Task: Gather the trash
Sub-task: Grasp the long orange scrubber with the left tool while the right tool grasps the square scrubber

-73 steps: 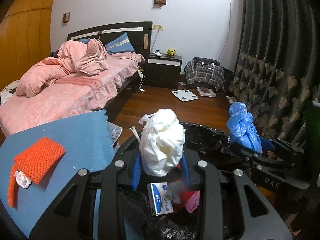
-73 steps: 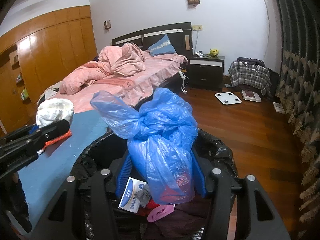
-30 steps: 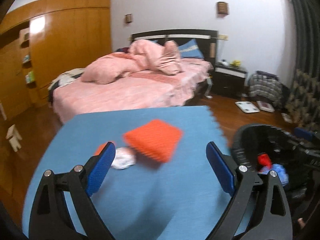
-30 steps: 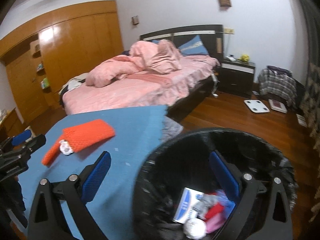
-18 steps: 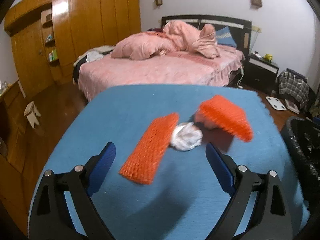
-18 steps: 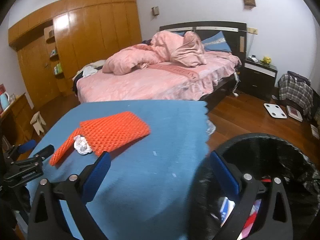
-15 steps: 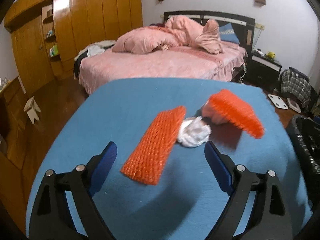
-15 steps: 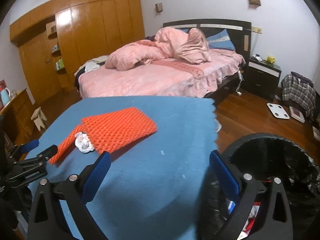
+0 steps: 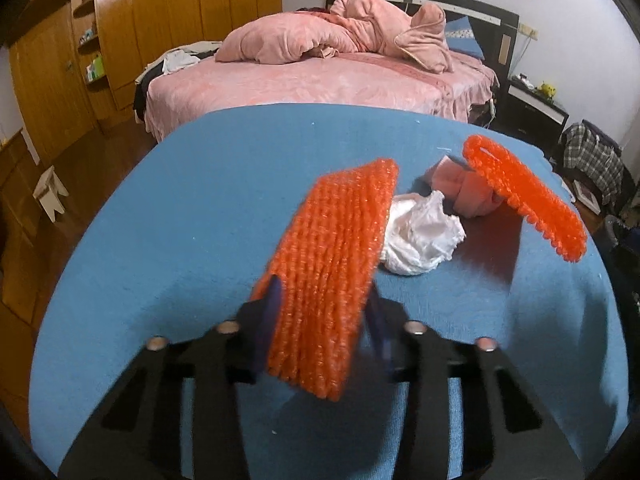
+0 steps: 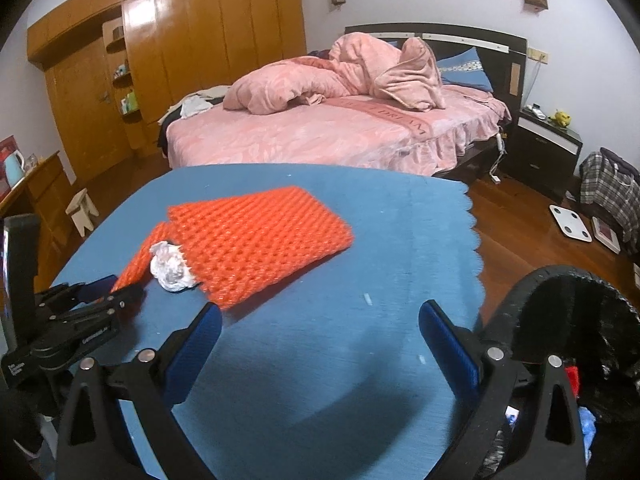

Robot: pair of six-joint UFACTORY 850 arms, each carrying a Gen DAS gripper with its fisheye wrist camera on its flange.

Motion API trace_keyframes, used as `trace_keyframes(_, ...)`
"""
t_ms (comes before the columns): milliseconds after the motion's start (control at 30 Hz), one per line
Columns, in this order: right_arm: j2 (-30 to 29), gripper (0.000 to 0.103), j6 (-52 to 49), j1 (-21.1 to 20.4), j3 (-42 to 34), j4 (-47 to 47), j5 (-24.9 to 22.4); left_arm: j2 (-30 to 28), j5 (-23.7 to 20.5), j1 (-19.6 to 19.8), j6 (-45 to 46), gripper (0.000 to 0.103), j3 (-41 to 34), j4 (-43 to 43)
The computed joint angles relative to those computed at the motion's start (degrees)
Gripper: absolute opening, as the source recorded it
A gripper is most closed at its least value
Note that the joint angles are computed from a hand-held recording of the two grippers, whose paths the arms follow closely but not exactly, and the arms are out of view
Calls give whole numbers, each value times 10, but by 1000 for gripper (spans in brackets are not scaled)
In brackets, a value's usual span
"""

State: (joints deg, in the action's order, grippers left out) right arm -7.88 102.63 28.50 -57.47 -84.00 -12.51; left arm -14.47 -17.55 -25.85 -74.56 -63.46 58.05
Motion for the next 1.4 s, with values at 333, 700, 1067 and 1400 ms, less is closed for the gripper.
trace_keyframes(333, -28, 97, -10, 19, -28, -19, 11, 26, 6, 4, -94, 11, 19, 76)
trace_keyframes(700, -79, 96, -94, 32, -87, 41, -14, 34, -4, 2, -77, 10, 13, 54)
trace_keyframes(1067, -88, 20, -357, 16, -99, 280, 34, 41, -14, -7, -69, 10, 13, 45)
trace_keyframes(1400, -34, 14, -421, 11, -38, 347, 53, 51, -12, -24, -67, 11, 23, 37)
